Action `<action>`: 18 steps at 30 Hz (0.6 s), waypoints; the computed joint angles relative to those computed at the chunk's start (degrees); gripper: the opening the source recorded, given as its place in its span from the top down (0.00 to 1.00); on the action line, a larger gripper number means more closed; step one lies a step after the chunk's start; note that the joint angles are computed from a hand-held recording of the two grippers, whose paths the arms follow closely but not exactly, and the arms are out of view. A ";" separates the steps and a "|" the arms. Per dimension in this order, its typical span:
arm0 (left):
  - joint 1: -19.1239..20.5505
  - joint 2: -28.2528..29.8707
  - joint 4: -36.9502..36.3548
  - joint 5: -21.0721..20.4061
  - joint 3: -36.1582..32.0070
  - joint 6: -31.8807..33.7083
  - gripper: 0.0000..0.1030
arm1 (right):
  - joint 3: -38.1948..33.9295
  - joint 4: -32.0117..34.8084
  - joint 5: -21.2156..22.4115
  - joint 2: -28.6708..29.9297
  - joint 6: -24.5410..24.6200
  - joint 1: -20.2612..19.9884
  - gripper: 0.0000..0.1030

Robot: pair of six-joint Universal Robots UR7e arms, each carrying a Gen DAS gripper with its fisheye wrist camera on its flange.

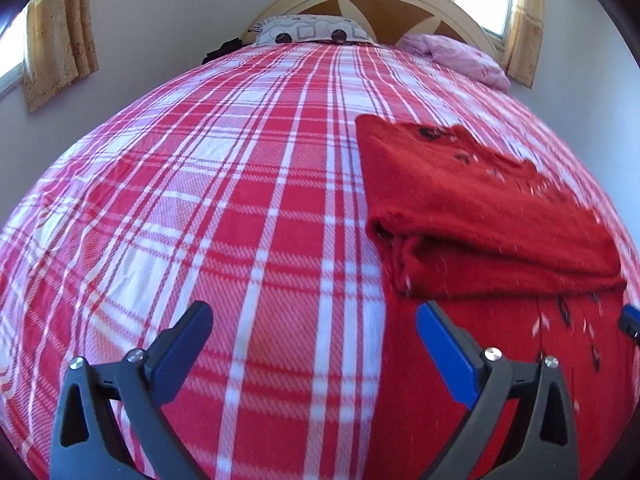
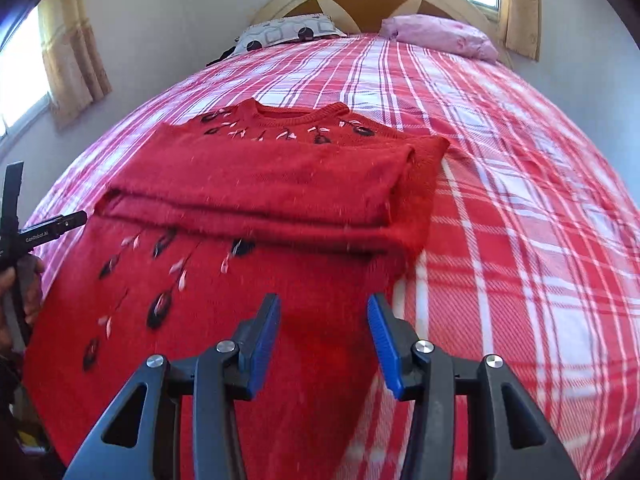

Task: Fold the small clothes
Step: 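Move both open tools down to the sweater's hem edge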

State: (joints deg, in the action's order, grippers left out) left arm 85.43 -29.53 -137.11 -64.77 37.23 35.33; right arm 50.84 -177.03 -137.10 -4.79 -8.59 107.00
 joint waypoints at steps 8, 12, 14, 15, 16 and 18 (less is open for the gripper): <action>-0.17 -9.01 -9.32 -1.04 16.17 5.05 0.00 | 6.90 -5.83 -0.76 -1.62 1.38 1.43 0.54; -0.04 -12.31 -10.06 -1.45 20.87 5.17 0.00 | 10.72 -8.33 -0.65 -2.58 3.47 2.10 0.54; 0.11 -14.09 -11.02 -1.59 23.81 6.34 0.00 | 12.88 -9.52 -0.68 -3.07 4.07 2.49 0.54; 0.18 -14.72 -11.55 -1.48 24.94 7.02 0.00 | 13.71 -9.78 -0.79 -3.24 4.42 2.60 0.54; 0.24 -15.39 -12.08 -1.32 26.18 7.68 0.00 | 14.46 -9.95 -0.94 -3.39 4.89 2.68 0.54; 0.53 -16.40 -12.67 -1.07 28.04 8.31 0.00 | 16.05 -11.31 -0.99 -3.60 5.47 2.88 0.54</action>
State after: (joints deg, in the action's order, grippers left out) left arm 85.96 -45.93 -149.78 -65.84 65.27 43.65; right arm 66.89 -188.34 -138.09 -8.39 -3.12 109.88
